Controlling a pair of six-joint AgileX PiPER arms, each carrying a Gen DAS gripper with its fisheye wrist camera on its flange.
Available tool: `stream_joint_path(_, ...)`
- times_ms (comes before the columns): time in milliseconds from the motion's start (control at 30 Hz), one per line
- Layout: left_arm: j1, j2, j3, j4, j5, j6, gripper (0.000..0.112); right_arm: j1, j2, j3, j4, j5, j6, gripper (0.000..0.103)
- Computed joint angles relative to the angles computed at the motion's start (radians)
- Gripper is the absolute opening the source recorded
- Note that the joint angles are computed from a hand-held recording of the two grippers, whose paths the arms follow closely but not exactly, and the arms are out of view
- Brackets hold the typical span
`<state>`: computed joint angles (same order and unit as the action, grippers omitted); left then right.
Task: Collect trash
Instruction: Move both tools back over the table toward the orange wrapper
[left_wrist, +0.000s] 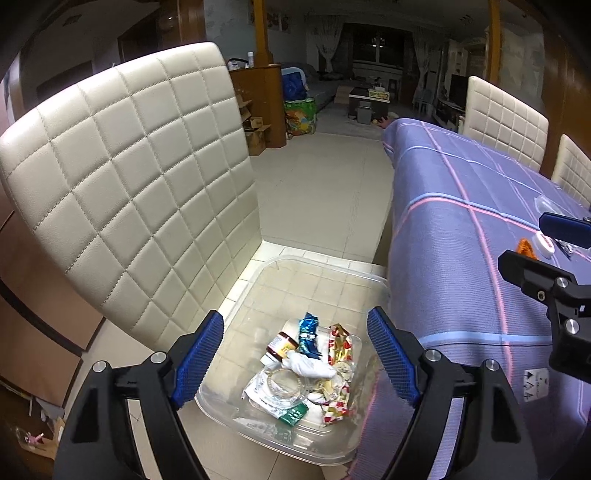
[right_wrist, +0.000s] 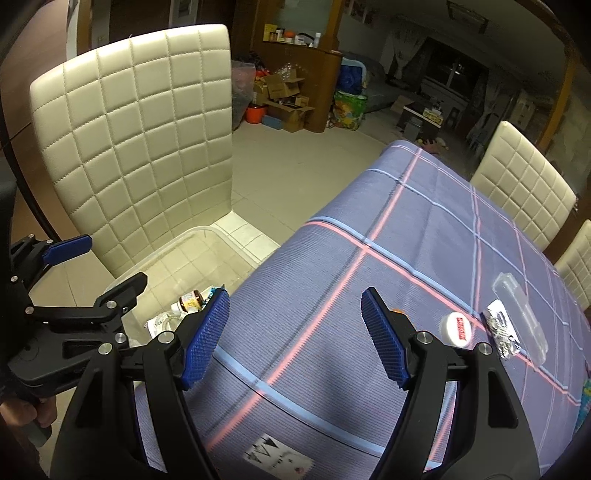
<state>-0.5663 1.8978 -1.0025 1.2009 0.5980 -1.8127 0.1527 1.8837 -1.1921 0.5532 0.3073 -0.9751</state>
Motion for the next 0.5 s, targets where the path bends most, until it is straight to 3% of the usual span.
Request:
stream_joint_path(200,-0.061,0.006,-0.057,-0.05,0.03,0.069,0.078,-0.077,-0.032,0.026,0.074,0.007,-0.089,0.074)
stream_joint_path(500,-0.176,0.09,-0.285,-0.162,0.104,0.267,0.078,-0.273,-0.016,-0.013,0.118,0.08,-0.156,0.073)
